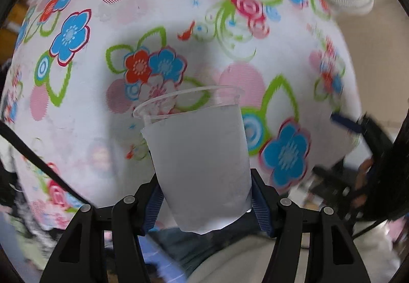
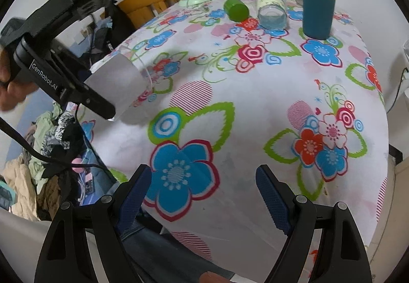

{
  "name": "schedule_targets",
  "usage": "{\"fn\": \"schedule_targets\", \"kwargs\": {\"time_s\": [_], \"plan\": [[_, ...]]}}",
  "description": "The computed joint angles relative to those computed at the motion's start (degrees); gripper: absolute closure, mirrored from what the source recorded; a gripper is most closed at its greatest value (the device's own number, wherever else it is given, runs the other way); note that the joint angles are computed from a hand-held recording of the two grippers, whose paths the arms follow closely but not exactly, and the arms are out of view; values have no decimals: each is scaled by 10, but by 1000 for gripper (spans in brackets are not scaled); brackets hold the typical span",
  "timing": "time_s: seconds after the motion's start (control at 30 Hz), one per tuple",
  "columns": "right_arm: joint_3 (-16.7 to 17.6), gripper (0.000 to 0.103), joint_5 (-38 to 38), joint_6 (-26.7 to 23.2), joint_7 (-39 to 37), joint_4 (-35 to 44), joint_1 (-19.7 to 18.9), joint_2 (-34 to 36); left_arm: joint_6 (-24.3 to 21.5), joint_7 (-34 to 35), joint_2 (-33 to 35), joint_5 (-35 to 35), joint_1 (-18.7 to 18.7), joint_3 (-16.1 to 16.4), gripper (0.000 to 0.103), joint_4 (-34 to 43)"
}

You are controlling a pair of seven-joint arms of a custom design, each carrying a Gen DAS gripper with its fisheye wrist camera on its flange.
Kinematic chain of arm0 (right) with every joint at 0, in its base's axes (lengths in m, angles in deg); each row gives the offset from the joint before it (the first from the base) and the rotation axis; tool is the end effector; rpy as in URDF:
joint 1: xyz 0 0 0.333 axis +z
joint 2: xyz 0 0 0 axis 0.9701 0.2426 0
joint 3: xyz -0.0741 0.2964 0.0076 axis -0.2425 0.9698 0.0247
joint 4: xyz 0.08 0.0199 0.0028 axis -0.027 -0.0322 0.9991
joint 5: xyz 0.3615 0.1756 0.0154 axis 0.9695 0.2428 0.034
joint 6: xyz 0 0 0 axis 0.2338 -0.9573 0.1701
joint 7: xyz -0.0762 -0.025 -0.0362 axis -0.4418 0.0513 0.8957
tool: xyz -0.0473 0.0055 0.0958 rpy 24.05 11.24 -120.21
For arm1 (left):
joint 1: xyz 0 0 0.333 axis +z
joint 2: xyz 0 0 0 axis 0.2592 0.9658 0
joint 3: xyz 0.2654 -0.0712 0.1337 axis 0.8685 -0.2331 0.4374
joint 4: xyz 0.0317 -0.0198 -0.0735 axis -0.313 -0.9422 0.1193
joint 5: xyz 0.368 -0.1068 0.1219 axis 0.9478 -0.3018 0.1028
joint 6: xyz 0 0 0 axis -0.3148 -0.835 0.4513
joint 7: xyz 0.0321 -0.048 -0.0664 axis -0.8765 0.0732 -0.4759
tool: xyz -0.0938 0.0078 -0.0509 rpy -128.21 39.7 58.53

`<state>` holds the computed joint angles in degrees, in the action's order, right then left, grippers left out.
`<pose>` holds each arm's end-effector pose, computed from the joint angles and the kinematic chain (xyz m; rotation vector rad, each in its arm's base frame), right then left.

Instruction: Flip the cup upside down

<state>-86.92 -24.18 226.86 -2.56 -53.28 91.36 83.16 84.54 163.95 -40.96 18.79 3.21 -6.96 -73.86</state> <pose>0.4766 0.1032 0.3296 -2.0824 1.4787 -0.1013 0.5953 -0.2791 0.3663 1.6077 -2.5101 -0.0450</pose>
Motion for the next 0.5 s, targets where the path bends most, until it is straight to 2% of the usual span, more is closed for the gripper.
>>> {"fn": "schedule_targets", "kwargs": {"time_s": [0.07, 0.17, 0.3, 0.43, 0.5], "plan": [[1, 18, 10, -1, -9, 0, 3, -1, -59, 19, 23, 19, -6, 0, 39, 42], [3, 18, 32, -1, -26, 0, 9, -2, -184, 42, 81, 66, -29, 5, 39, 136], [2, 18, 69, -10, -55, 0, 13, -1, -289, 66, 139, 128, -63, 16, 39, 223], [5, 18, 85, -16, -68, 3, 13, 4, -373, 106, 190, 189, -98, 28, 38, 300], [6, 18, 90, -17, -73, 4, 13, 6, -425, 132, 238, 216, -124, 37, 38, 374]]}}
